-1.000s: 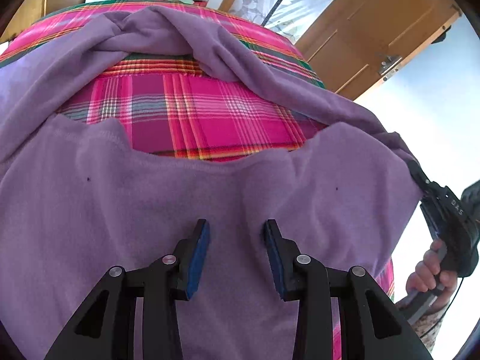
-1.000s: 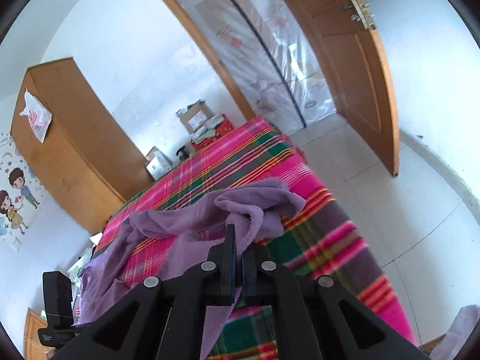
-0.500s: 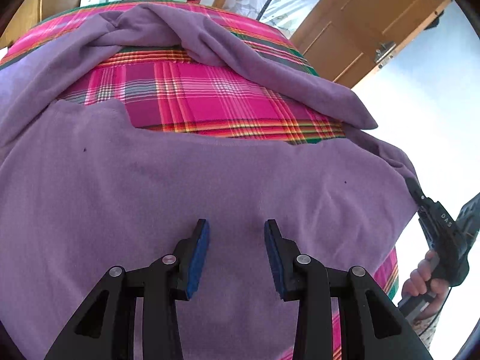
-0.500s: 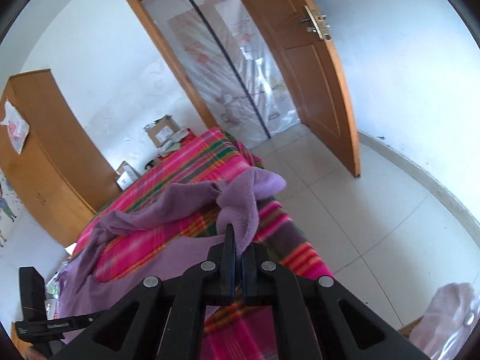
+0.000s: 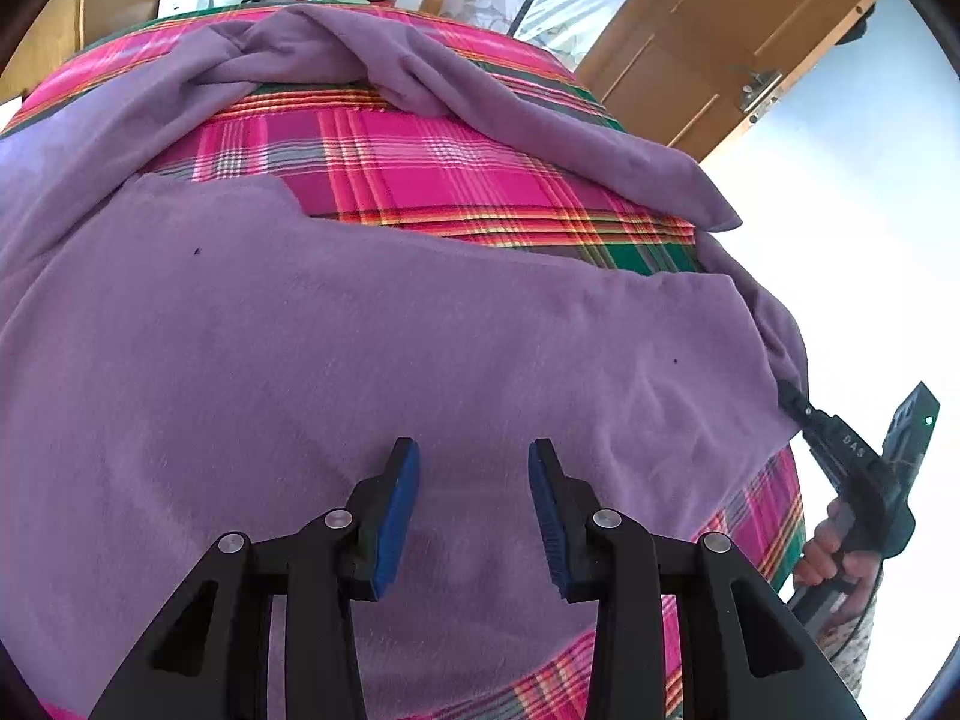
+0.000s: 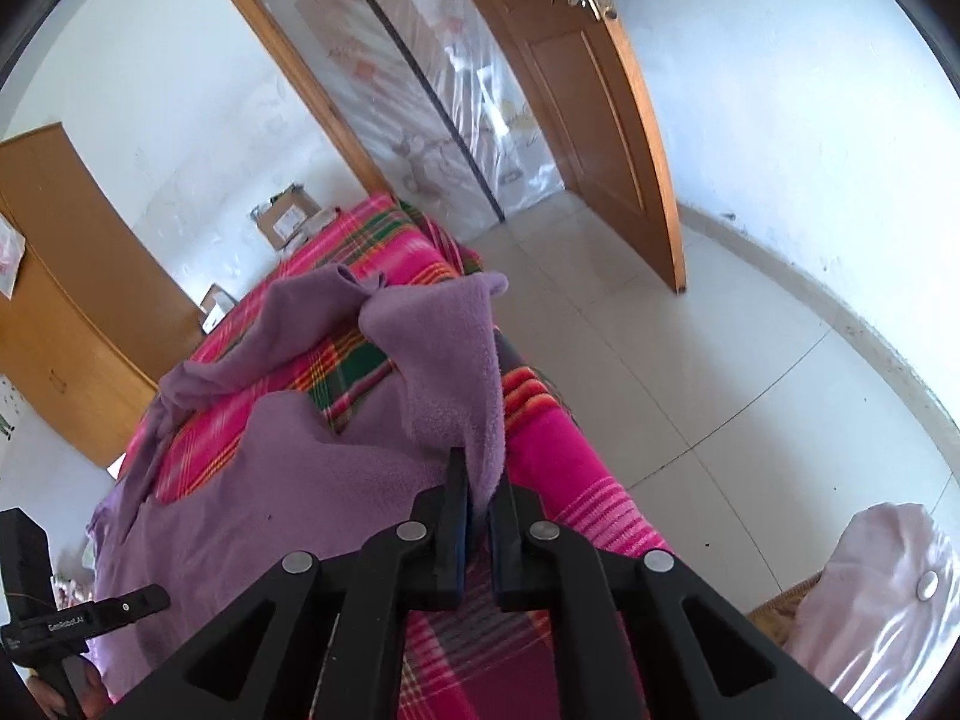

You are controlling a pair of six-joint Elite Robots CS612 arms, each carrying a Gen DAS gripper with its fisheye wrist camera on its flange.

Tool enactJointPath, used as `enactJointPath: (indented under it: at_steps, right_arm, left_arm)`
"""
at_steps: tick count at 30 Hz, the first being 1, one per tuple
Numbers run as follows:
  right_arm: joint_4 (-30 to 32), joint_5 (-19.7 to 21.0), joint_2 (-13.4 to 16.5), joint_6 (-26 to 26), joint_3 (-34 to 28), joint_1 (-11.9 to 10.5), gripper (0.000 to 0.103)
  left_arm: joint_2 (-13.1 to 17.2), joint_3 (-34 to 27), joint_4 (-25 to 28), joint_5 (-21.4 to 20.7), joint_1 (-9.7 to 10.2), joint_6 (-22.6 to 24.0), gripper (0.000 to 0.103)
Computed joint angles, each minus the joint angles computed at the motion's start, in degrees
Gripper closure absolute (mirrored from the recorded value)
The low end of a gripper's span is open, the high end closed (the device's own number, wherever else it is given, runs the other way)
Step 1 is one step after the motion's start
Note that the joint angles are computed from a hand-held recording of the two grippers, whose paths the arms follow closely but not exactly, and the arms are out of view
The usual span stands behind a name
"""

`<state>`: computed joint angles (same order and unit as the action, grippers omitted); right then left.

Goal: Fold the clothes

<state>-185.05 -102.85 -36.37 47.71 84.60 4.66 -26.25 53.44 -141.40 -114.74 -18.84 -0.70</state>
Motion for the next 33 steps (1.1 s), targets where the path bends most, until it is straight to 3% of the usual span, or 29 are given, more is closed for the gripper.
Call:
enactJointPath:
  at_steps: [1, 3, 4, 9, 13, 14, 16, 17, 26, 33]
  right_arm:
    - [-0.5, 0.7, -0.1, -0.4, 0.2, -0.2, 0.092]
    - [-2.8, 2.9, -0.1, -2.6, 0.4, -0.9, 0.069]
    - [-2.0, 3.4, -0.1, -3.8, -0.2, -1.2, 0.065]
    - [1.0, 8.2, 0.8, -8.7, -3.8, -2.6, 0.059]
    - [3.0, 12.1, 2.5, -7.2, -6.6, -4.1, 0.059]
    - [2.5, 12.7, 2.8, -5.9, -6.8, -4.4, 0.061]
    - [1.7, 12.4, 3.2, -3.0, -6.9, -4.8, 0.092]
    - [1.2, 11.6, 3.3, -1.6, -6.7, -4.8, 0.097]
    - [-2.7, -0.2, 1.4, 0.6, -3.1, -4.0, 0.1]
    - [-4.2, -2.6, 0.8, 1.3, -1.4, -3.9, 0.1]
  left_arm:
    - [-0.1, 0.2, -0.2, 0.2, -0.05, -0.1, 0.064]
    - [-0.3, 0.7, -0.8, 0.6, -0.19, -0.3, 0.064]
    - [-0.4, 0.9, -1.0, 1.0, -0.28, -0.3, 0.064]
    - [-0.6, 1.6, -2.1, 2.1, -0.59, -1.0, 0.064]
    - [-0.8, 1.8, -2.1, 2.7, -0.71, -1.2, 0.064]
    - [-0.8, 1.8, -2.1, 2.9, -0.74, -1.2, 0.064]
    - [-0.8, 1.9, -2.2, 3.3, -0.83, -1.2, 0.064]
    - [-0.8, 1.9, -2.3, 3.3, -0.84, -1.2, 0.064]
    - [-1.5, 3.9, -5.3, 5.8, -1.6, -0.1, 0.064]
    - [-2.6, 6.6, -7.4, 5.0, -1.67, 2.4, 0.064]
